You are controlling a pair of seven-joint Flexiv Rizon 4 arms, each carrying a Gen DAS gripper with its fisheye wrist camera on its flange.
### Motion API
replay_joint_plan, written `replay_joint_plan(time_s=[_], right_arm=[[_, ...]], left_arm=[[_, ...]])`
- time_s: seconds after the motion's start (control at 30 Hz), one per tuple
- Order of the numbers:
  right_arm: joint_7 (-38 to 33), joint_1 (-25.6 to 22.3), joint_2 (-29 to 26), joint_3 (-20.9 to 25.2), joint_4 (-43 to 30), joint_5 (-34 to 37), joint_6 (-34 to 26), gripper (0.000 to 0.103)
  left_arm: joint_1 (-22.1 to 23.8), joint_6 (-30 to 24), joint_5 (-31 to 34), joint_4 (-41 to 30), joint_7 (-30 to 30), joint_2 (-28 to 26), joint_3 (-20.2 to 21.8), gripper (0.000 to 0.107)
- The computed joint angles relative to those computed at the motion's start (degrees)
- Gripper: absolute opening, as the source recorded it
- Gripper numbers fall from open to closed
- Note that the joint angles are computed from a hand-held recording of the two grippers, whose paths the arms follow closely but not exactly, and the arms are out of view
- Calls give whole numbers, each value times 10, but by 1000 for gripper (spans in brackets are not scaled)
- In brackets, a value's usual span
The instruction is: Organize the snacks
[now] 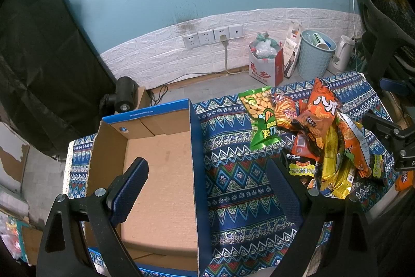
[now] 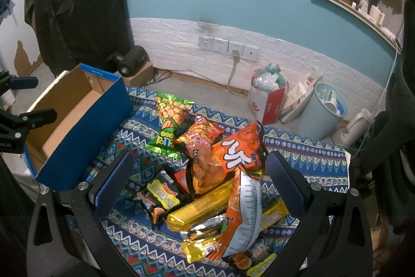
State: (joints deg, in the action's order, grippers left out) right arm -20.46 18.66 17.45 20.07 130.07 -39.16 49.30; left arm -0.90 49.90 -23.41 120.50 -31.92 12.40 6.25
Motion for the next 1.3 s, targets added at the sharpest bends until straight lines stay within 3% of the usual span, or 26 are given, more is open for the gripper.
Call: replay_joint_plan(time_s=[0.83,1.3], right_arm=[[-9,1,6,0,1,16,-18,100],[-30,-6,21,-19,20,105,-61,100]], left_arm=[[-3,3,9,9,-6,1,-3,94],[-2,-23,55,-7,-26,-35,-20,94]])
